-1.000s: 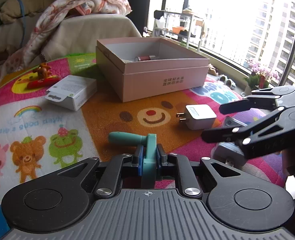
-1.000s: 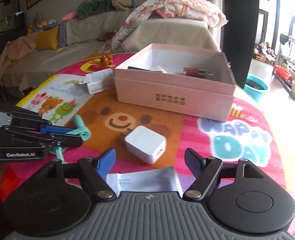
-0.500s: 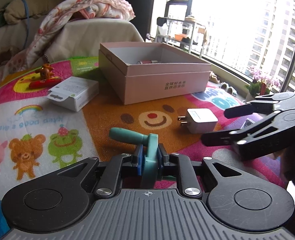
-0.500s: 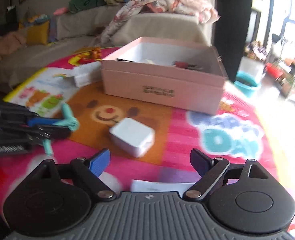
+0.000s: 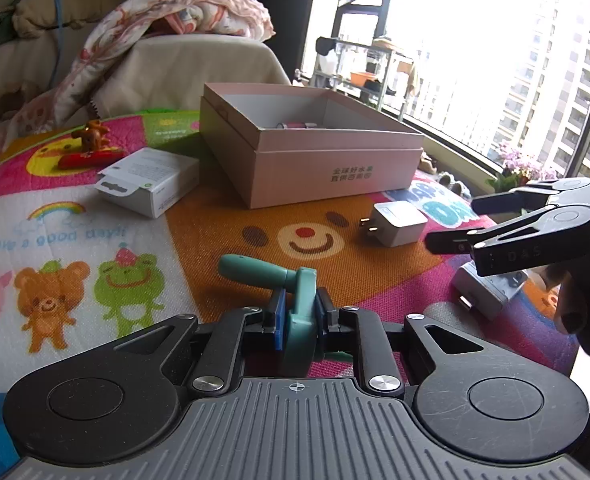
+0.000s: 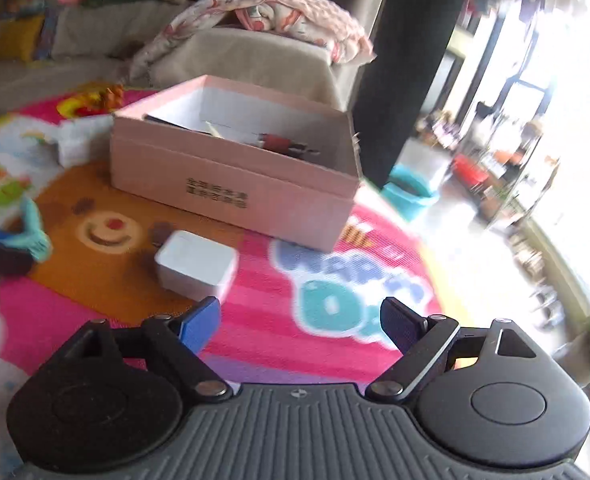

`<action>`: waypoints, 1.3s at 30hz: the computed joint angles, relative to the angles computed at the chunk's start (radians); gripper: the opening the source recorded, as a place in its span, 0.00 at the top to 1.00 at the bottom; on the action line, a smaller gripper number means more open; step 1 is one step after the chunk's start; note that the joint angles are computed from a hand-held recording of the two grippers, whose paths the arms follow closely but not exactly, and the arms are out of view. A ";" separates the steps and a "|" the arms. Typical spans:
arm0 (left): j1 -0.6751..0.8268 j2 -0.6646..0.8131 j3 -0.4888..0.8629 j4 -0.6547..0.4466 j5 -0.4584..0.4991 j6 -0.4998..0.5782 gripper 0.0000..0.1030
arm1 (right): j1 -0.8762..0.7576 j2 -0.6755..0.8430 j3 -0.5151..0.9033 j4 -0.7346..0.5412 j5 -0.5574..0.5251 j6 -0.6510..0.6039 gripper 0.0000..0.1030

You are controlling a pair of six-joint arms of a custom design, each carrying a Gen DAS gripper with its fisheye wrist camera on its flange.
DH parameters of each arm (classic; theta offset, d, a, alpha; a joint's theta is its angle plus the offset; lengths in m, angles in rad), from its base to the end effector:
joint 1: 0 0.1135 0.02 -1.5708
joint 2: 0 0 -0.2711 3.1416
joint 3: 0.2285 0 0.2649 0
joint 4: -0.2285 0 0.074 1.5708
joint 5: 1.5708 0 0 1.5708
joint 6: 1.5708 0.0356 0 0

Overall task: Organize rigid objects
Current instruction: 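Grasp the white plug adapter with the right tool while the left tool holds the teal toy, then carry the plug adapter and teal toy over the pink box with both tools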

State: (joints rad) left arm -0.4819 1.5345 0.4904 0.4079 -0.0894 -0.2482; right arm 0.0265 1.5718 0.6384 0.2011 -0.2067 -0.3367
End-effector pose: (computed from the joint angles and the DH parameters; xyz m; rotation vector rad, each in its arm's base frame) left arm 0.2494 -0.1269 0.1265 0.2091 2.2114 -0.3072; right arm 0.3027 0.0153 0.1402 -0.5161 2.2263 0.0768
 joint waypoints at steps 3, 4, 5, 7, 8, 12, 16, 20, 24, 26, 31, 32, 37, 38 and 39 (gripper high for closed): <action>-0.007 0.000 0.001 -0.003 -0.011 0.001 0.81 | 0.009 0.027 0.054 -0.088 -0.101 0.068 0.15; -0.010 0.000 0.002 -0.004 -0.016 0.000 0.81 | 0.028 0.039 0.064 -0.092 -0.100 0.092 0.15; -0.012 0.000 0.002 -0.004 -0.018 -0.001 0.80 | 0.049 0.054 0.076 -0.089 -0.090 0.111 0.15; -0.012 0.000 0.002 -0.003 -0.018 -0.001 0.80 | 0.095 0.087 0.101 -0.077 -0.049 0.130 0.15; -0.014 0.000 0.003 -0.006 -0.021 0.000 0.80 | 0.114 0.102 0.111 -0.071 -0.030 0.129 0.15; -0.020 -0.003 0.009 -0.019 -0.028 0.015 0.82 | 0.137 0.117 0.140 -0.096 -0.016 0.102 0.41; -0.035 -0.010 0.017 -0.035 -0.027 0.064 0.84 | 0.107 0.048 0.091 -0.109 -0.055 0.025 0.41; -0.039 -0.047 0.042 -0.057 0.012 0.117 0.87 | 0.037 -0.039 0.059 -0.173 -0.140 -0.054 0.41; -0.022 -0.103 0.167 -0.126 0.014 0.237 0.87 | -0.021 -0.121 0.061 -0.168 -0.195 -0.054 0.41; -0.006 -0.104 0.266 -0.162 0.026 0.292 0.87 | -0.043 -0.140 0.091 -0.144 -0.220 -0.024 0.41; 0.042 -0.037 0.484 -0.229 0.078 0.319 0.87 | -0.051 -0.089 0.229 -0.112 -0.229 0.087 0.41; 0.057 -0.031 0.499 -0.255 0.113 0.284 0.87 | -0.049 -0.076 0.247 -0.112 -0.222 0.103 0.41; 0.062 -0.039 0.361 -0.286 0.142 0.225 0.85 | -0.057 -0.039 0.204 -0.090 -0.235 0.071 0.41; 0.058 -0.038 0.324 -0.297 0.128 0.212 0.85 | -0.049 -0.026 0.187 -0.086 -0.207 0.056 0.41; 0.052 -0.038 0.292 -0.312 0.124 0.182 0.84 | -0.039 -0.005 0.178 -0.087 -0.169 0.044 0.41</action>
State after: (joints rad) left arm -0.4300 1.4963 0.7828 0.0960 0.0350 -0.0663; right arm -0.0126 1.5671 0.8161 0.1144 -0.3759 -0.2927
